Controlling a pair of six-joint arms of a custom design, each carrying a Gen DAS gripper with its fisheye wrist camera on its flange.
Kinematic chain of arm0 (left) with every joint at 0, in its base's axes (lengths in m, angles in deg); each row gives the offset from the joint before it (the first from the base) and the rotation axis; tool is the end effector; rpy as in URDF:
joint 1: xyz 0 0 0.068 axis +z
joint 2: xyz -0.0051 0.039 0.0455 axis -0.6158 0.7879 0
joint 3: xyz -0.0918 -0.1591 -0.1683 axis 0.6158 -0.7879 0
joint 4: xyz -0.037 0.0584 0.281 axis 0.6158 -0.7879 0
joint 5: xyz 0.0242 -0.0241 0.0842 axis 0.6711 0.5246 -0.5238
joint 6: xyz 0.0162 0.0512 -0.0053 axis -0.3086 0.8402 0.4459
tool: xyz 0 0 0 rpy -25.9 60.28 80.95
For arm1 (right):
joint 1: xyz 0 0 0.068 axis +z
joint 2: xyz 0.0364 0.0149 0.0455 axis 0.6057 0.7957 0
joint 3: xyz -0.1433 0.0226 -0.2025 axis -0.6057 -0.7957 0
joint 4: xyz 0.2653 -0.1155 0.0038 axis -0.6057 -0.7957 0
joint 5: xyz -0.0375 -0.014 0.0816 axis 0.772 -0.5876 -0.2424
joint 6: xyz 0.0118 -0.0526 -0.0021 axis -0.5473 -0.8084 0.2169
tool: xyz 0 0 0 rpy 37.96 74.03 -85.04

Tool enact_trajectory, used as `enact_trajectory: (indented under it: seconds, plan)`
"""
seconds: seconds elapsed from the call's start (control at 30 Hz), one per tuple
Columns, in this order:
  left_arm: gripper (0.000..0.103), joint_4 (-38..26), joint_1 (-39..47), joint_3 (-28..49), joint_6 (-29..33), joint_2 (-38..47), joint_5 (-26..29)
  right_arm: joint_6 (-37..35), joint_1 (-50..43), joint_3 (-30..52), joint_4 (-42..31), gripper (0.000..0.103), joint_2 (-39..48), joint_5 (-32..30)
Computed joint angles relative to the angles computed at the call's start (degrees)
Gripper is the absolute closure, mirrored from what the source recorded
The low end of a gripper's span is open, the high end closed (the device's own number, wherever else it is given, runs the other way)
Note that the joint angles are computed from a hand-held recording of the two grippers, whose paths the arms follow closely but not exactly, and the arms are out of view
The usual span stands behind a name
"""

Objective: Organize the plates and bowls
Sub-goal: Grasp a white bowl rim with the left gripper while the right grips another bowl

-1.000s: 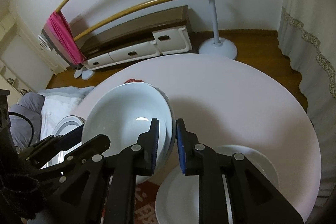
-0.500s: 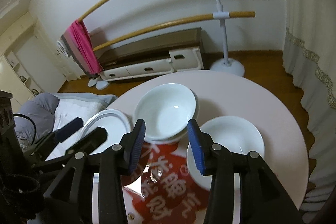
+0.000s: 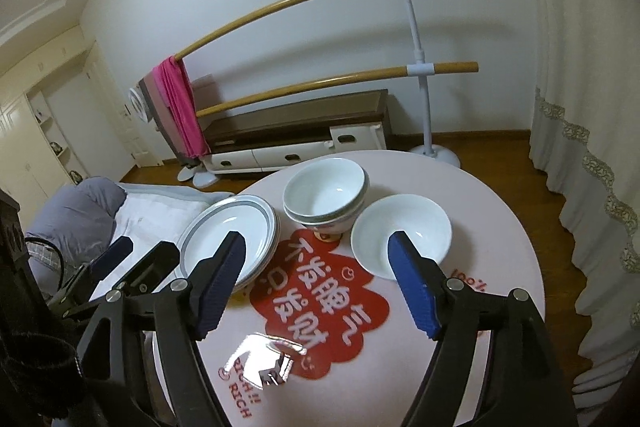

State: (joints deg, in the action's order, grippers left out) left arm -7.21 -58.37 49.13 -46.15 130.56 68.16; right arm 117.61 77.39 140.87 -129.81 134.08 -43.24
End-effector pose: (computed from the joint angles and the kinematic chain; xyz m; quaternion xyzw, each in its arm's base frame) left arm 0.3504 -0.1365 0.3325 0.1501 0.8518 -0.1847 0.4666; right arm 0.2518 0.1862 0.3073 0.1980 0.8745 0.0641 0.4381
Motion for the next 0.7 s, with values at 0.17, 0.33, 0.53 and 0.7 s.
enact_trajectory:
  seconds: [0.17, 0.33, 0.53, 0.7]
  plan:
    - [0.007, -0.5, -3.0, -0.1, -0.7, 0.9, -2.0, 0.6, -0.5, -4.0, -0.6, 0.027, -4.6, 0.3]
    - [0.007, -3.8, -4.2, 6.3, -1.0, 6.3, -2.9, 1.3, -3.5, -9.1, 0.3, 0.026, -8.4, -1.4]
    - [0.007, -7.7, -6.4, 18.6, -0.9, 18.3, -4.6, 0.0, -11.0, -15.4, 3.5, 0.026, -11.1, -6.9]
    - [0.007, -12.6, -8.0, 31.3, -0.5, 29.4, -5.8, -3.1, -18.9, -18.6, 8.1, 0.026, -8.6, -13.3]
